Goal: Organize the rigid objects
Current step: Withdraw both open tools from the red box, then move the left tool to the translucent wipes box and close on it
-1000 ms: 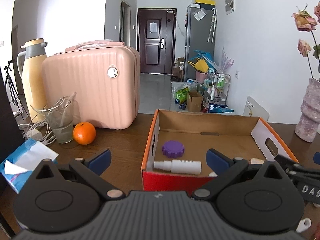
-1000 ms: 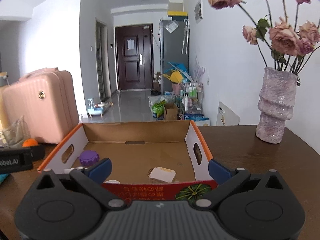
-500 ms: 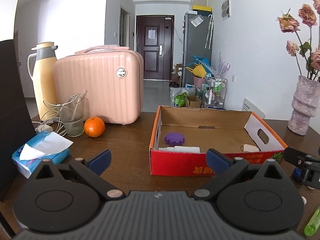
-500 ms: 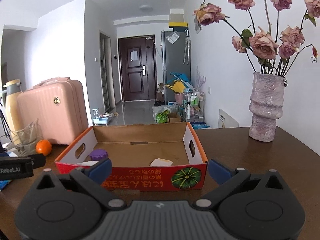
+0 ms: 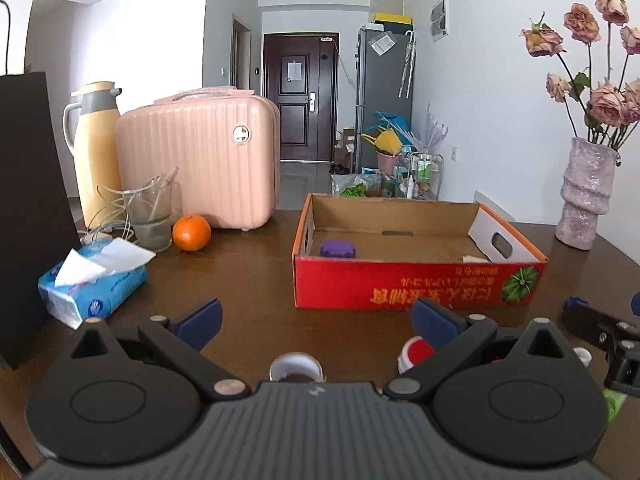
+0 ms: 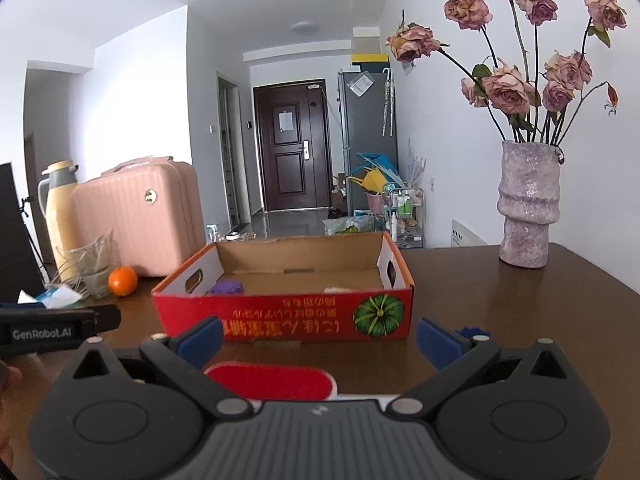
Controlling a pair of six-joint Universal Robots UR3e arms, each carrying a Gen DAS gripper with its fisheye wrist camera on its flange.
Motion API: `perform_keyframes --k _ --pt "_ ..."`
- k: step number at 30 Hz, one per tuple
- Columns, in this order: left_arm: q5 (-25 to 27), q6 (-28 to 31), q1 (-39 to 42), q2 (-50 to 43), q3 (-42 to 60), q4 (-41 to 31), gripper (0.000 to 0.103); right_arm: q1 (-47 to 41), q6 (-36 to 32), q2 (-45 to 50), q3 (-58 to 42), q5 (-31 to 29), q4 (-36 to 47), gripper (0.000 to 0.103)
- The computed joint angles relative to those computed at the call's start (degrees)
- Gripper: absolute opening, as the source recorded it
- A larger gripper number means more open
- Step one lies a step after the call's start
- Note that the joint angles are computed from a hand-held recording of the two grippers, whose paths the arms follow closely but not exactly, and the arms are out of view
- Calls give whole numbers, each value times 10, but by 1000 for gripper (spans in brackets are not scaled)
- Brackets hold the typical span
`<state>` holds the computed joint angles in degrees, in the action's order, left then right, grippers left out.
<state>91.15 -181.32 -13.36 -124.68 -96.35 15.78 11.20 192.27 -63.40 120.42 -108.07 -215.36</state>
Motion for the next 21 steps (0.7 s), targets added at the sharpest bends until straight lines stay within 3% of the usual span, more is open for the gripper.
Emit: perform_keyframes --k 13,21 --pt "-31 -3 12 55 -154 95 103 37 3 -10 137 -36 -115 103" --pt "-37 -6 16 58 -172 93 103 32 15 -8 164 -27 -130 103"
